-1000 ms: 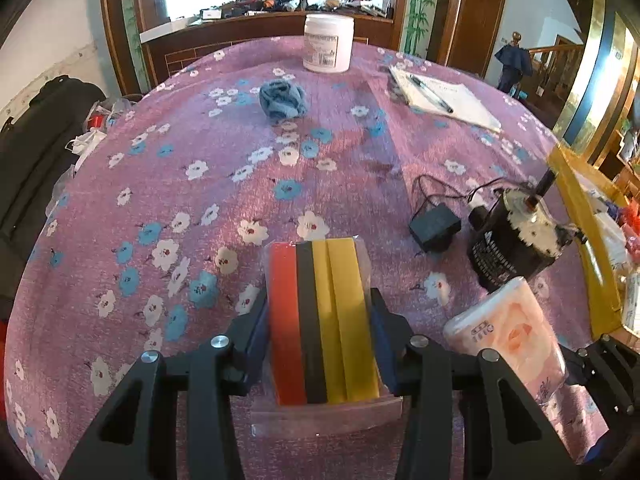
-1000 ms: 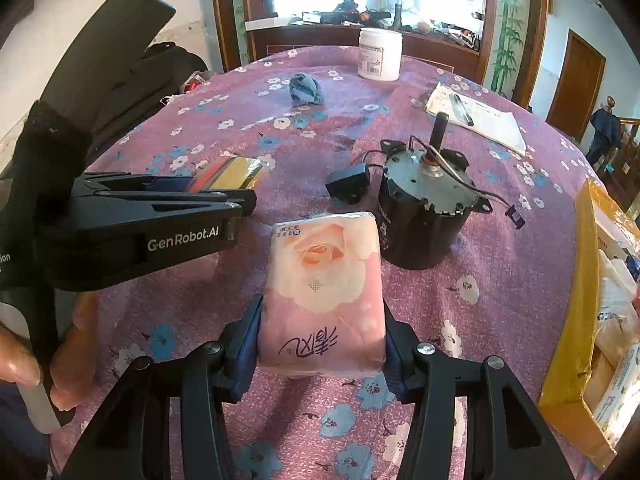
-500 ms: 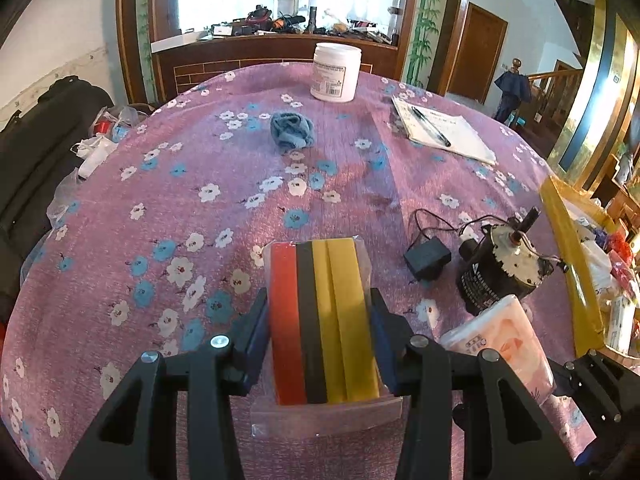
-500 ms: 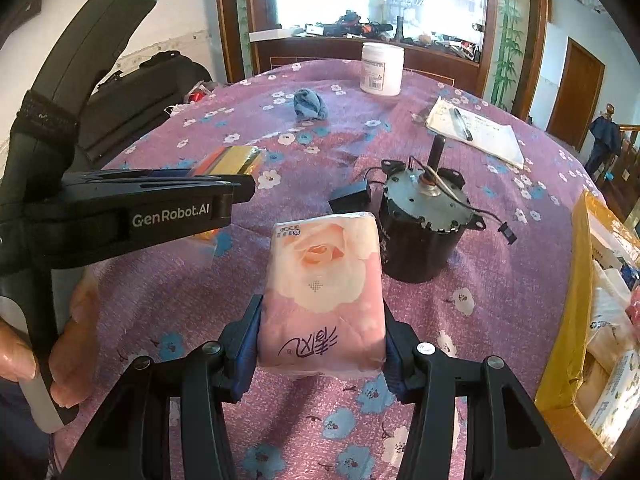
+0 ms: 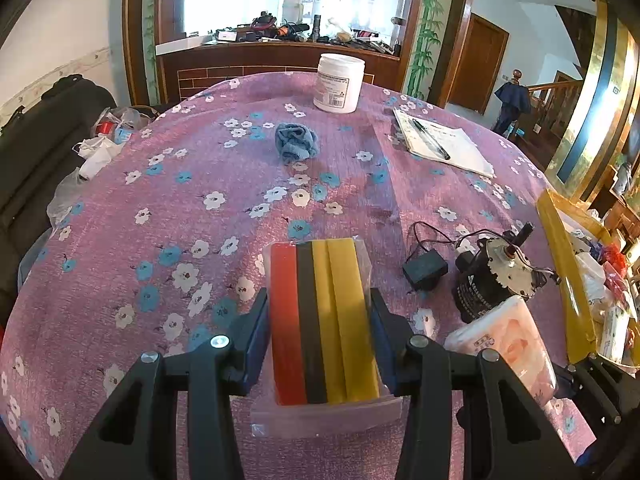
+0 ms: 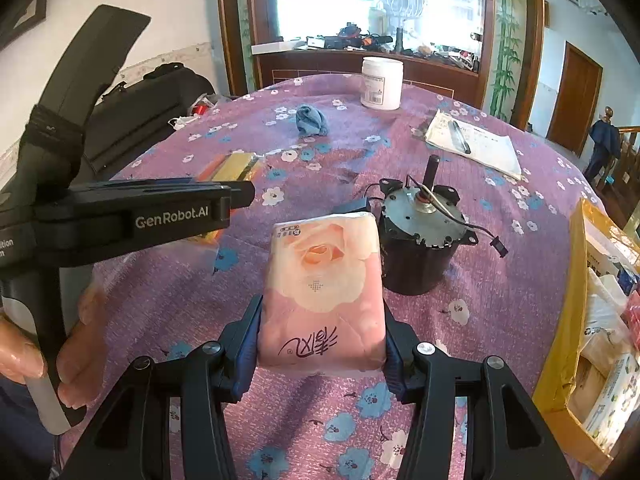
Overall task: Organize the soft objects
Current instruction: 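Lift the pink tissue pack with right while left lifts the sponge bag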
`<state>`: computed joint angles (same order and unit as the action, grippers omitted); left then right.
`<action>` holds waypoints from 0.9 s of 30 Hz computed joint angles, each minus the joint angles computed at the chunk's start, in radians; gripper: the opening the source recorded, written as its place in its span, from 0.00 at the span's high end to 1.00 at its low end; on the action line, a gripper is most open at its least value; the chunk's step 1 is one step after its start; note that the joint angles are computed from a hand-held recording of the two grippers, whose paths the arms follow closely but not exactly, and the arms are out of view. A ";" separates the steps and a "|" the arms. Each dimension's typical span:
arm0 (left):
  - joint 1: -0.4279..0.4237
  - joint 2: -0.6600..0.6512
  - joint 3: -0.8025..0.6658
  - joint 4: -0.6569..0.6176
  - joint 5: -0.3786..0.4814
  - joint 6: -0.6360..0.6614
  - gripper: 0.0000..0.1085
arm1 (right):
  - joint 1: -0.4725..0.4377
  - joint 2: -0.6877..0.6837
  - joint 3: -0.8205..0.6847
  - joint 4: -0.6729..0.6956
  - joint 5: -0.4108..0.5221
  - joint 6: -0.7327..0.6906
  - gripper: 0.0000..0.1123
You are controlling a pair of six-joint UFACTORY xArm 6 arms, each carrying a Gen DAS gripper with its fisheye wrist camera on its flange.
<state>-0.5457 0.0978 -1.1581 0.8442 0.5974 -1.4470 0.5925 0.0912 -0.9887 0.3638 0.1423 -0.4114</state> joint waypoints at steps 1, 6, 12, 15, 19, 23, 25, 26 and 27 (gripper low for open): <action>0.001 0.002 0.000 0.001 -0.004 -0.002 0.59 | 0.000 -0.001 0.000 0.009 -0.001 -0.008 0.51; -0.001 -0.005 0.004 0.021 -0.003 -0.023 0.59 | 0.008 -0.012 0.004 0.083 -0.005 -0.076 0.51; 0.001 -0.027 0.021 0.064 -0.012 -0.072 0.59 | 0.025 -0.033 0.013 0.226 -0.030 -0.212 0.51; -0.002 -0.037 0.026 0.097 -0.008 -0.102 0.59 | 0.036 -0.041 0.013 0.323 -0.048 -0.298 0.51; -0.003 -0.044 0.028 0.119 -0.009 -0.123 0.59 | 0.046 -0.053 0.009 0.449 -0.072 -0.405 0.51; -0.009 -0.042 0.023 0.126 0.011 -0.129 0.59 | 0.034 -0.052 0.002 0.449 -0.067 -0.380 0.51; -0.009 -0.042 0.022 0.124 0.012 -0.126 0.59 | 0.037 -0.057 -0.002 0.513 -0.070 -0.434 0.51; -0.009 -0.043 0.023 0.125 0.012 -0.126 0.59 | 0.039 -0.060 -0.004 0.552 -0.072 -0.468 0.51; -0.010 -0.043 0.022 0.129 0.014 -0.128 0.59 | 0.041 -0.062 -0.008 0.596 -0.074 -0.506 0.51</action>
